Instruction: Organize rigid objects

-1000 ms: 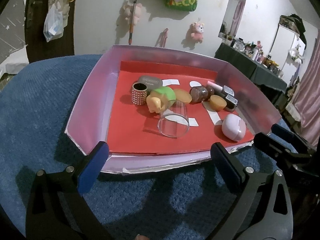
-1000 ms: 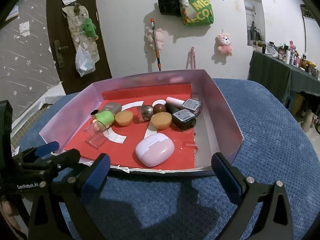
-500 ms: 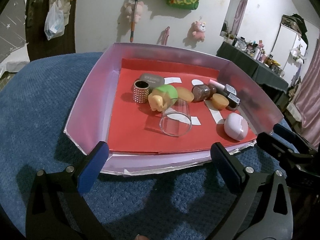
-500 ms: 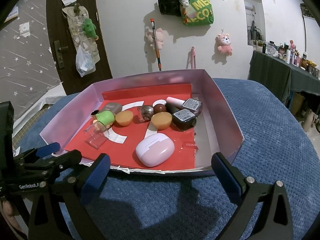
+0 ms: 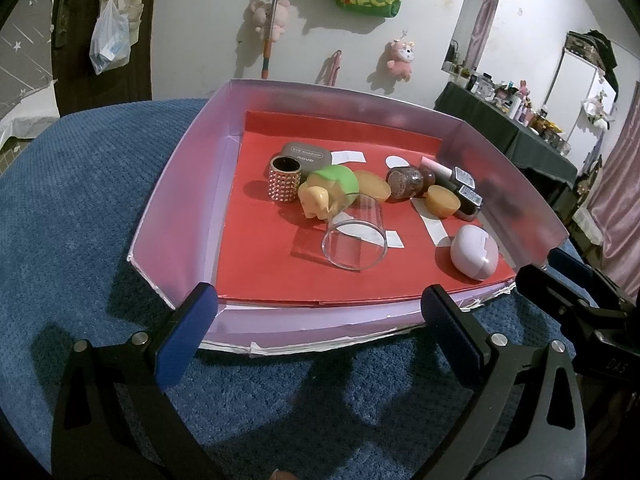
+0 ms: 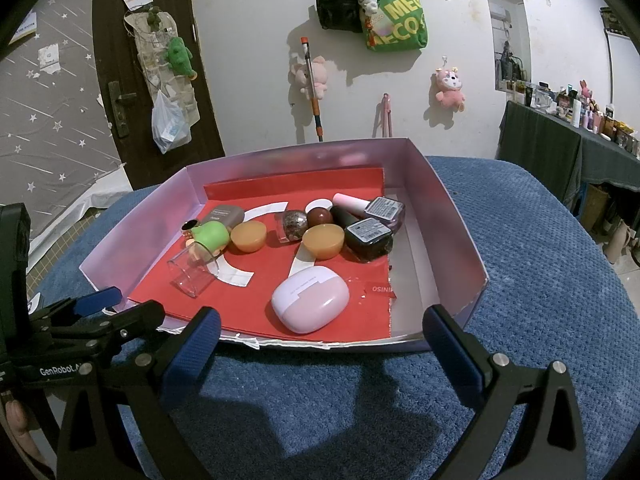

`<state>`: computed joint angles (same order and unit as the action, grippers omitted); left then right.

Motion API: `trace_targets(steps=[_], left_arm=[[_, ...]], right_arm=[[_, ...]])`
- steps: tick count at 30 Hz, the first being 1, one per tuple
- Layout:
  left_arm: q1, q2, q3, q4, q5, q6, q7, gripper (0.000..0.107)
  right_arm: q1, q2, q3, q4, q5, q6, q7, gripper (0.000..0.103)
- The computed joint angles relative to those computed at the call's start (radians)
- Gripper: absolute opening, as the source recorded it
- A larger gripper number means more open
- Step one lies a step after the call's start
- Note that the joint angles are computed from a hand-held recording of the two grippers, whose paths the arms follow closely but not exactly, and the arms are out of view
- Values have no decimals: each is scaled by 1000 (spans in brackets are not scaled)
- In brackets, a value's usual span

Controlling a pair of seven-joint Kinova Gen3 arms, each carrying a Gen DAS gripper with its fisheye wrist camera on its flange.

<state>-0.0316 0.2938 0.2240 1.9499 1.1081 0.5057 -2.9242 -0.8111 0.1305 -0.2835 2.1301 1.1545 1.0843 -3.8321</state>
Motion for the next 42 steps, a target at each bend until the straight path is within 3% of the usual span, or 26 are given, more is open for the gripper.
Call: trace_targets(steps=[18,26,31,42], left_arm=[[0,2,1,-1,-9,-3,10,103],[6,-52,-2,51,49,-36,-95,103],[3,-90,-39,76,73,33,-132,103],[34,-122,-91,98,-59,67,-21,103]], right_arm=[[0,2,0,-4,-4,2,6,103],[5,-38,-17,40,23,-16,-96,103],[-18,-59,-43,18,-21,43,-35,103],[-7,-83,-63,17,-207,-52,81,103]])
